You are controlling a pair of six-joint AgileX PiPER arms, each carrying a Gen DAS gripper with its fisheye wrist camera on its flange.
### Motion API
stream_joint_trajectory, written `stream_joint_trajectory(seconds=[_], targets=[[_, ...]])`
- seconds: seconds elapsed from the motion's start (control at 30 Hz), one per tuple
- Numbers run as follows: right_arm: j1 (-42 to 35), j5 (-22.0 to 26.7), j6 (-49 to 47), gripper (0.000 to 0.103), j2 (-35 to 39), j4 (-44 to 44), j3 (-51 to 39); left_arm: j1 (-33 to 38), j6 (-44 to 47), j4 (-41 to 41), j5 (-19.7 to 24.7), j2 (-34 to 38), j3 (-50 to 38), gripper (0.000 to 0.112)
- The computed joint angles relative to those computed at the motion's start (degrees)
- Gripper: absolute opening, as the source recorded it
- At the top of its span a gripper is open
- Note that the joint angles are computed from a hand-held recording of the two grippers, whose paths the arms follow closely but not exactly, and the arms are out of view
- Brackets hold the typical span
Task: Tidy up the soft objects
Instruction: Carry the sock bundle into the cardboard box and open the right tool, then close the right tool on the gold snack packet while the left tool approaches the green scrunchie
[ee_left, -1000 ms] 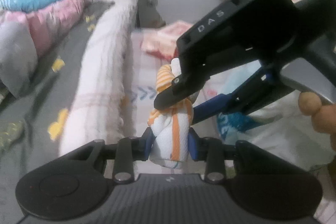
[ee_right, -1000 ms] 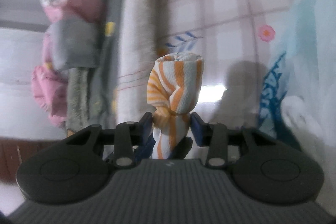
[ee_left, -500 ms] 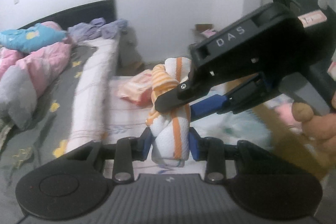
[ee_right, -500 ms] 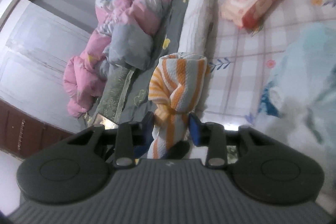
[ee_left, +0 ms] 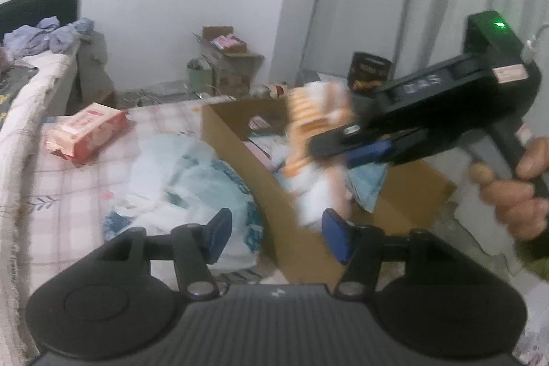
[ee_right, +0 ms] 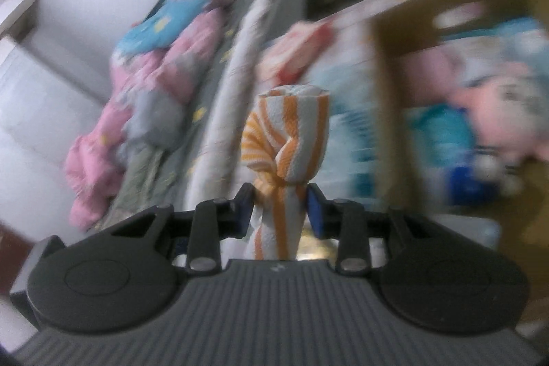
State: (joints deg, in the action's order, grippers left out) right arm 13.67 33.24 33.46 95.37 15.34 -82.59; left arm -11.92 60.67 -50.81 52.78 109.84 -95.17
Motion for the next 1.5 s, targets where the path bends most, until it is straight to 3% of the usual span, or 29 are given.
stream_joint_trajectory(seconds=[0.13,0.3,0.63,0.77,1.17,1.4,1.5], targets=[[-2.5,0.5,6.5,0.032,-8.4,-9.8,9.5,-0.3,-0.3,1.1,-0.2,0.6,0.6,0.059],[-5.5,4.4,4.6,0.032,-9.9,-13.2,13.0,1.3,-2.5,4.2,-0.5,2.3,-0.6,0.059],[-9.1,20.8,-12.3,0.035,7.2,-10.0,-0.3,7.7,-6.7,8.9,-2.5,2.5,0.3,0.059],[-8.9,24.9,-14.1,0.037,12.4,-11.0,-5.0,9.5,-8.0,9.8,-2.9,2.9,0.2,0.059],[-11.0,17.8,-11.6,0.041,7.5,-6.1,1.1,12.5,-6.6,9.0,-3.4,4.3,1.6,0.059],[-7.1,10.2,-6.5,0.041,2.1,-4.9,3.4,12.6,-4.5,9.5,-5.4,3.7,3.9,0.059],[-3.9,6.1,-6.3,0.043,1.5,-2.3,2.9,12.1,-2.3,9.3,-8.3,2.9,5.9,0.06]])
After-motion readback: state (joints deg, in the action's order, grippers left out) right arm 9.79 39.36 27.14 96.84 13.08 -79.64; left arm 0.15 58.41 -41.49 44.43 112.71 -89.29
